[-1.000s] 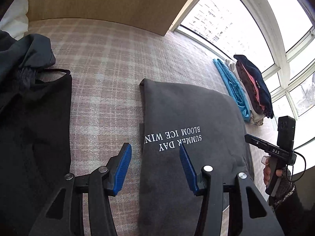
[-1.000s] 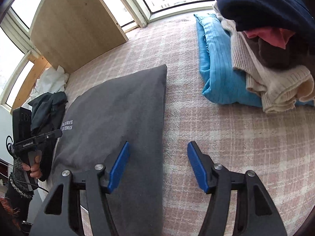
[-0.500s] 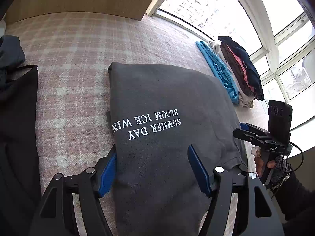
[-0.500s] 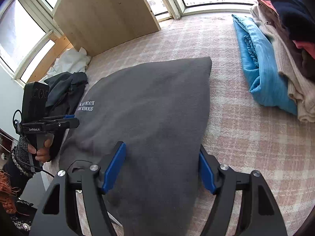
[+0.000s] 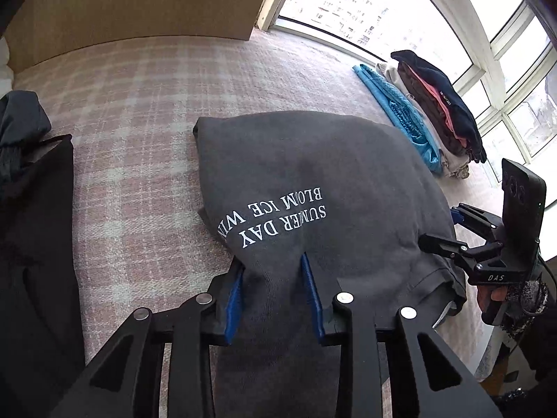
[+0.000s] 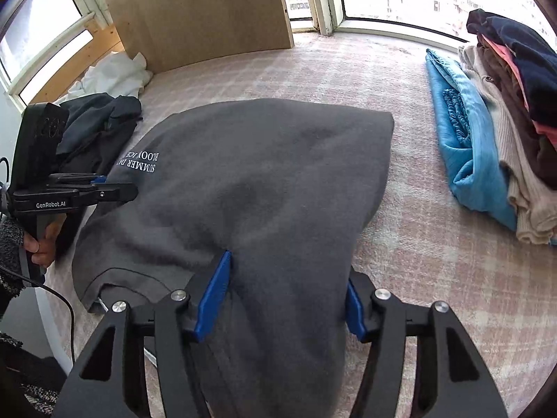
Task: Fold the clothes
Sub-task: 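Grasp the folded shirt sides with both tools and lift it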
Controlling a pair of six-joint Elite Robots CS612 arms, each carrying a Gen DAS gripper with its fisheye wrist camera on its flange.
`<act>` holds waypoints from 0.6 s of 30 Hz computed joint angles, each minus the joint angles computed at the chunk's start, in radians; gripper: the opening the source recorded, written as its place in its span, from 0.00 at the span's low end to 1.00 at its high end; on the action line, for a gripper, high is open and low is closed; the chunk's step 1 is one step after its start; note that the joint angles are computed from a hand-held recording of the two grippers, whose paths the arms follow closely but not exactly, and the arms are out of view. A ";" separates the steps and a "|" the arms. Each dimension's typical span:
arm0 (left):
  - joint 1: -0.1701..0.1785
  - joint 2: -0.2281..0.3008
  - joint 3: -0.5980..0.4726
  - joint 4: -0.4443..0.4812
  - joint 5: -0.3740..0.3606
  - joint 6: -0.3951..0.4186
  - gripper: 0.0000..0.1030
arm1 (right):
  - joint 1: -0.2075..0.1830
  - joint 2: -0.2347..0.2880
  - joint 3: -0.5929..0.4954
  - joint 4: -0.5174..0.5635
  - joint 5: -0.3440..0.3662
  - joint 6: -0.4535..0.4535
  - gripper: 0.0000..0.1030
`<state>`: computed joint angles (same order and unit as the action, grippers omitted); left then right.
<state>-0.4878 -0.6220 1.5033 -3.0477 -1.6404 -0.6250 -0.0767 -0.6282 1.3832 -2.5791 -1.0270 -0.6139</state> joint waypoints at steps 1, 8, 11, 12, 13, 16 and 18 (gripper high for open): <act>0.000 0.001 0.000 -0.007 -0.004 -0.001 0.23 | -0.003 0.001 -0.007 0.028 0.018 0.003 0.35; 0.001 0.014 0.006 -0.102 -0.030 -0.054 0.17 | -0.006 -0.008 -0.009 0.070 0.102 0.051 0.23; 0.004 0.010 0.022 -0.171 -0.048 -0.089 0.16 | -0.011 -0.026 0.014 0.029 0.120 0.105 0.22; 0.003 0.006 0.028 -0.190 -0.050 -0.086 0.16 | -0.013 -0.037 0.030 0.007 0.131 0.113 0.21; 0.002 0.001 0.031 -0.209 -0.056 -0.082 0.16 | -0.016 -0.049 0.047 -0.018 0.141 0.121 0.19; -0.007 -0.020 0.041 -0.237 -0.058 -0.035 0.16 | -0.023 -0.093 0.113 -0.127 0.147 0.156 0.18; -0.015 -0.034 0.044 -0.252 -0.054 0.005 0.16 | -0.029 -0.123 0.156 -0.195 0.141 0.189 0.17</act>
<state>-0.5025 -0.6557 1.5473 -3.2993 -1.6943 -0.6202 -0.1060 -0.7510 1.5396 -2.7745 -0.8861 -0.4246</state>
